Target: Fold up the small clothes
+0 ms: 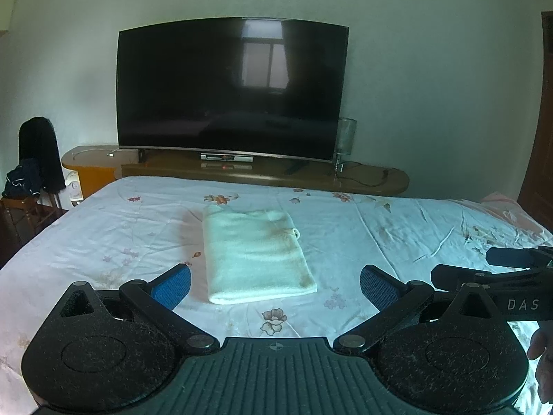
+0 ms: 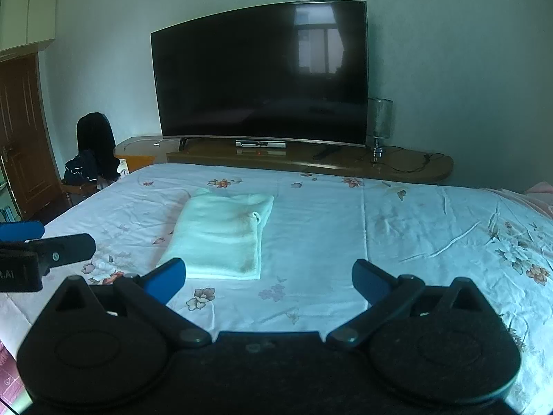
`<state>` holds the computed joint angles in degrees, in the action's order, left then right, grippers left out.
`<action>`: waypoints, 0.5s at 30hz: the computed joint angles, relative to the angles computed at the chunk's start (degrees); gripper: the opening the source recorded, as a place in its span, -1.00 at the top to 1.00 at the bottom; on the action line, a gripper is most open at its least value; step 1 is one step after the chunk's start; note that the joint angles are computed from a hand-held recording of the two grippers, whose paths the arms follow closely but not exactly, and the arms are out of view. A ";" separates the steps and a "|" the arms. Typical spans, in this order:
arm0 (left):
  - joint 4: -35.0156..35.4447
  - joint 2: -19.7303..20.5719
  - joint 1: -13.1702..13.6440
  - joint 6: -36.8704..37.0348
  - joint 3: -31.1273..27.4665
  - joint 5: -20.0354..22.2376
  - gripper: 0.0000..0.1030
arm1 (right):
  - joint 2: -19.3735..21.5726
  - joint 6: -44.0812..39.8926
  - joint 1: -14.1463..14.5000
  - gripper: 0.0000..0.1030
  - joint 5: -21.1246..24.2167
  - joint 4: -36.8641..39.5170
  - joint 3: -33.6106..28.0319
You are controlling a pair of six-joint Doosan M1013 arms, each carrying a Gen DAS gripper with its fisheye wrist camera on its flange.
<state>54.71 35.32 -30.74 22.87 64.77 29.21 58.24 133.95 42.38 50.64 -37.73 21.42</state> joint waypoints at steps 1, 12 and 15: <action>-0.15 0.03 0.04 0.21 -0.07 0.02 -1.00 | 0.06 0.08 0.00 -0.99 -0.04 0.00 -0.12; -1.30 0.20 0.34 1.15 -0.37 -0.46 -1.00 | 0.65 -0.17 0.04 -0.99 0.42 0.00 -1.34; -1.40 0.28 0.42 1.30 -0.52 -0.53 -1.00 | 0.78 -0.31 -0.01 -0.99 0.36 0.05 -1.61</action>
